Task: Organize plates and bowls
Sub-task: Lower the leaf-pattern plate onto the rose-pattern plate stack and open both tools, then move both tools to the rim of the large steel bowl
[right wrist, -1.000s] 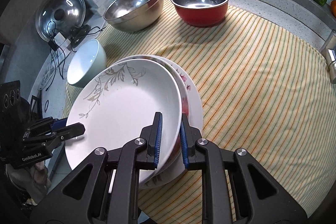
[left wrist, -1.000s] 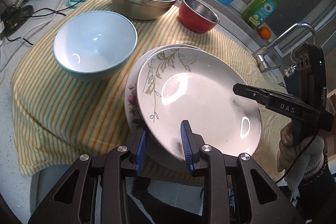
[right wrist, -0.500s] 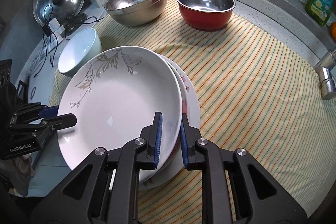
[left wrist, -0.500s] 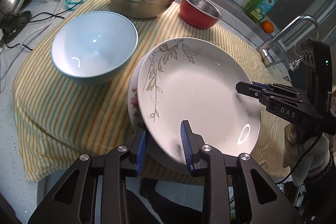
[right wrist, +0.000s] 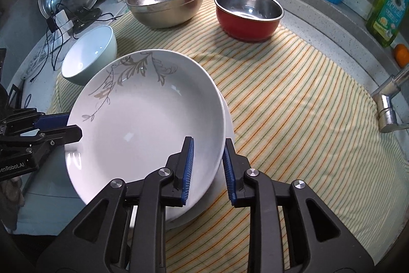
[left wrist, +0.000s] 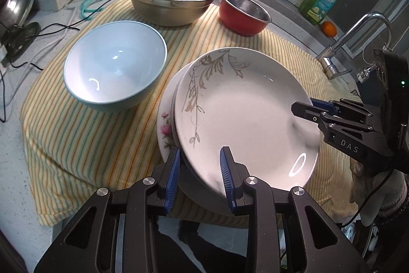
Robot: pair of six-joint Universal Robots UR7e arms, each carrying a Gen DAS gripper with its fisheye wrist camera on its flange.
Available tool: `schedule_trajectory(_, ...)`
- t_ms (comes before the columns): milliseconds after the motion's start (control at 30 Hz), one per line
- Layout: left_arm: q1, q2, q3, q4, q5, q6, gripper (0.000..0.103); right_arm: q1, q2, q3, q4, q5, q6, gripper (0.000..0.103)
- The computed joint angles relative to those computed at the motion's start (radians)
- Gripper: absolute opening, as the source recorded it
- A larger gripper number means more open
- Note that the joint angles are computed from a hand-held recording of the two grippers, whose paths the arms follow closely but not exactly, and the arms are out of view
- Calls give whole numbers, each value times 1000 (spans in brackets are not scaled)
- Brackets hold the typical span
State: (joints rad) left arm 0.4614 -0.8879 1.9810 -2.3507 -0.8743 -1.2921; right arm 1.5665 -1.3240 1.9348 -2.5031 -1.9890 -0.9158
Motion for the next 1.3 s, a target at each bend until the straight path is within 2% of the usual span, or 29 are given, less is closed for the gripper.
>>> schedule_trajectory(67, 0, 0, -1, 1, 3, -3, 28, -1, -4, 6, -7, 3, -6, 25)
schedule_trajectory(200, -3, -4, 8, -15, -2, -12, 31, 1, -18, 10, 28, 21, -3, 40)
schedule_trajectory(333, -8, -13, 16, -20, -3, -22, 32, 2, -27, 16, 19, 21, -4, 42)
schedule_trajectory(467, -24, -31, 30, -14, 6, -51, 32, 2, -42, 9, 20, 50, 13, 70)
schedule_trajectory(700, -56, -106, 75, 13, 58, -140, 41, -4, -73, -26, 94, 114, 79, 71)
schedule_trajectory(800, -62, -146, 92, 43, 90, -176, 41, -11, -85, -43, 134, 152, 121, 71)
schedule_trajectory(833, -62, -163, 98, 53, 100, -183, 41, -14, -88, -50, 149, 167, 137, 72)
schedule_trajectory(867, -59, -176, 103, 57, 108, -182, 41, -15, -89, -53, 153, 182, 155, 80)
schedule_trajectory(900, -55, -186, 104, 63, 115, -177, 41, -17, -94, -52, 143, 199, 169, 86)
schedule_trajectory(1067, -16, -238, 119, 18, 147, -67, 41, -17, -110, -29, 53, 269, 232, 88)
schedule_trajectory(1133, 13, -253, 121, -20, 140, 2, 41, -7, -111, -13, -5, 277, 278, 90)
schedule_trajectory(1200, 38, -264, 118, -49, 128, 73, 41, 2, -105, -18, -5, 289, 316, 97)
schedule_trajectory(1300, 74, -275, 110, -85, 113, 167, 41, 31, -85, -15, -36, 259, 356, 97)
